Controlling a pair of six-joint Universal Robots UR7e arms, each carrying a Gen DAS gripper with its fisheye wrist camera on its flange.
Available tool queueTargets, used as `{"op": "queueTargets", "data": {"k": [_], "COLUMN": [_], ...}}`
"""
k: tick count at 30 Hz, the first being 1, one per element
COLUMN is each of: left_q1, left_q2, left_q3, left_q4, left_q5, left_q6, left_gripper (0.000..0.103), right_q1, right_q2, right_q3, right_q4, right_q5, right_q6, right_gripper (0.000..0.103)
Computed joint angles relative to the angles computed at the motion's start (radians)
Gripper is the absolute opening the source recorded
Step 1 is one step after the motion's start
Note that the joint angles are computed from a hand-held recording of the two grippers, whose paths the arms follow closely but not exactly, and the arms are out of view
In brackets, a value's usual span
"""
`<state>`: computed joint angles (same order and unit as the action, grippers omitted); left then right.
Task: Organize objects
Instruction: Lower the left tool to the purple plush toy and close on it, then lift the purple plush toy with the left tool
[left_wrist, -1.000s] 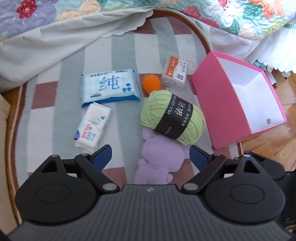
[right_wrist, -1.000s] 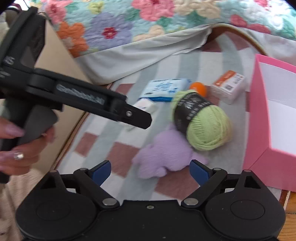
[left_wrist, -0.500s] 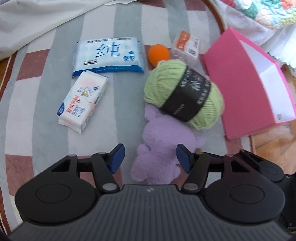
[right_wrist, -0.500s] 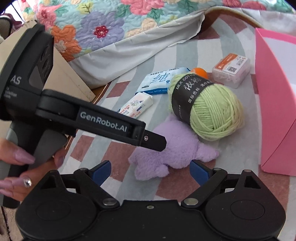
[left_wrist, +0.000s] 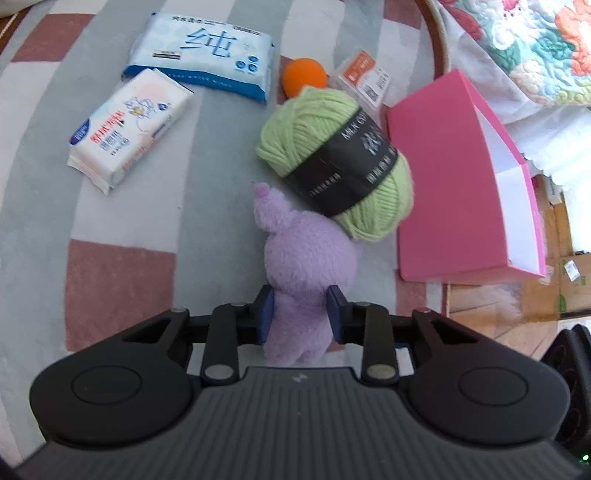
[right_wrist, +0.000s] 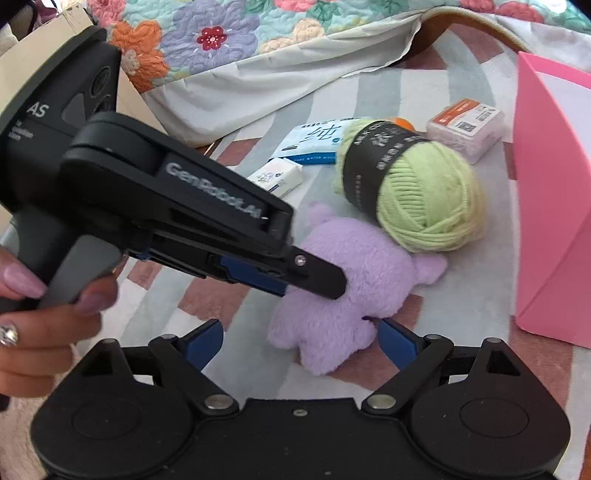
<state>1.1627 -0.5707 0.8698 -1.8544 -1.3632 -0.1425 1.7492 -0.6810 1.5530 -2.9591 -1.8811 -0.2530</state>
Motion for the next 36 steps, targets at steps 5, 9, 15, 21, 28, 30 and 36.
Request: {"op": "queueTargets", "data": {"k": [5, 9, 15, 21, 28, 30, 36], "left_q1": [0.0, -0.008, -0.011, -0.008, -0.022, -0.028, -0.039], "left_q2": [-0.014, -0.017, -0.03, -0.042, -0.072, -0.082, -0.098], "left_q3": [0.04, 0.051, 0.09, 0.111, 0.171, 0.189, 0.21], "left_q4": [-0.039, -0.06, -0.11, -0.132, -0.18, -0.189, -0.17], "left_q5": [-0.005, 0.028, 0.054, 0.054, 0.067, 0.069, 0.054], "left_q6": [-0.039, -0.025, -0.019, -0.026, -0.014, -0.005, -0.022], "left_gripper": [0.025, 0.025, 0.025, 0.024, 0.024, 0.024, 0.023], "right_q1": [0.006, -0.009, -0.007, 0.011, 0.038, 0.04, 0.054], "right_q2": [0.014, 0.01, 0.026, 0.045, 0.056, 0.051, 0.017], "right_q3": [0.007, 0.015, 0.035, 0.048, 0.032, 0.039, 0.056], "right_q4": [-0.058, -0.061, -0.141, -0.213, -0.219, -0.224, -0.184], "right_q5": [-0.06, -0.042, -0.045, -0.084, -0.142, -0.145, -0.162], "right_q6": [-0.029, 0.014, 0.0, -0.061, -0.147, -0.172, -0.168], "right_gripper": [0.069, 0.065, 0.065, 0.056, 0.055, 0.055, 0.046]}}
